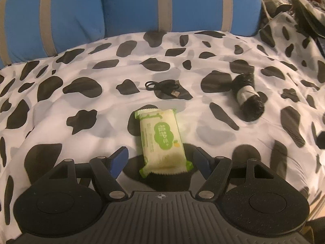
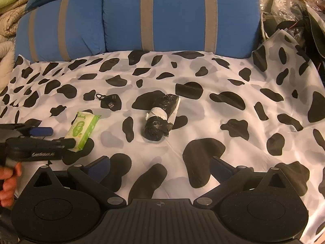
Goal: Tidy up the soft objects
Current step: 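Lower the left tool onto the green soap packet and close it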
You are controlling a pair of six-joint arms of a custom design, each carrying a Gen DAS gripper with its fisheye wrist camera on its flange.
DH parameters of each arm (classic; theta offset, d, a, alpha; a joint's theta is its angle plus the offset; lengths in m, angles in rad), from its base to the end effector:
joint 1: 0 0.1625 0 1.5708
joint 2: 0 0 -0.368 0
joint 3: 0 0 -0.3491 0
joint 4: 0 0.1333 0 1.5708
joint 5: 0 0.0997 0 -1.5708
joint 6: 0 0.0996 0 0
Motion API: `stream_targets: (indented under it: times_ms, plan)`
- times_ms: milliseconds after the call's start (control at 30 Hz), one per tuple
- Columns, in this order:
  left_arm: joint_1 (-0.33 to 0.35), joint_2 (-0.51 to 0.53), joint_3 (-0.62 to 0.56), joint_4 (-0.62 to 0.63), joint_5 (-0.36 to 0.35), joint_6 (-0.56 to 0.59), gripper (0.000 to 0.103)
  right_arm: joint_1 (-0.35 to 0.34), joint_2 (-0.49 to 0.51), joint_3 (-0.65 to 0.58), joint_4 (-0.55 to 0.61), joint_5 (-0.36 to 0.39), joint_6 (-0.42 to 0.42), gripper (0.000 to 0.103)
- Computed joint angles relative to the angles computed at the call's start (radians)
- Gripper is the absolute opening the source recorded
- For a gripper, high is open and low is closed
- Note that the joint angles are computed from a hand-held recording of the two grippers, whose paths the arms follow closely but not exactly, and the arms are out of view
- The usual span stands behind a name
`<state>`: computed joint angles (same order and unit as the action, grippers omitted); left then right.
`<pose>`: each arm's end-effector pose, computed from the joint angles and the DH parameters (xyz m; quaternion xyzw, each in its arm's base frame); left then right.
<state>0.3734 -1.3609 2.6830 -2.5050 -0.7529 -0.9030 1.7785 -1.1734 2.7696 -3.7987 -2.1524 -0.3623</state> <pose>-0.1382 -0.2754 0.0833 0.2079 0.8794 -0.2505 0.3475 0.1312 -0.2413 0.1445 0.1706 -0.8989 0.2756 0.2947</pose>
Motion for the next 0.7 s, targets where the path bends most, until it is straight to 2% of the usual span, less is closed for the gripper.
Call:
stream_targets:
  times_ms: [100, 300, 433, 533, 600, 667, 700]
  plan:
    - [0.054, 0.068, -0.029, -0.069, 0.007, 0.053, 0.070, -0.016, -0.017, -0.005, 0.020, 0.013, -0.011, 0.103]
    - [0.142, 0.178, -0.102, -0.096, -0.005, 0.117, 0.070, -0.049, -0.056, -0.003, 0.047, 0.032, -0.019, 0.103]
    - [0.171, 0.213, -0.116, -0.156, -0.009, 0.138, 0.070, -0.074, -0.100, 0.003, 0.077, 0.057, -0.002, 0.103]
    - [0.188, 0.223, -0.135, -0.152, -0.008, 0.116, 0.070, -0.083, -0.117, 0.004, 0.091, 0.066, 0.003, 0.103]
    - [0.193, 0.226, -0.148, -0.129, -0.004, 0.091, 0.067, -0.081, -0.118, 0.003, 0.093, 0.066, 0.005, 0.103]
    - [0.192, 0.230, -0.154, -0.116, 0.003, 0.082, 0.056, -0.081, -0.119, 0.002, 0.096, 0.066, 0.006, 0.103]
    - [0.193, 0.232, -0.157, -0.117, 0.002, 0.089, 0.053, -0.080, -0.119, 0.002, 0.096, 0.065, 0.007, 0.103]
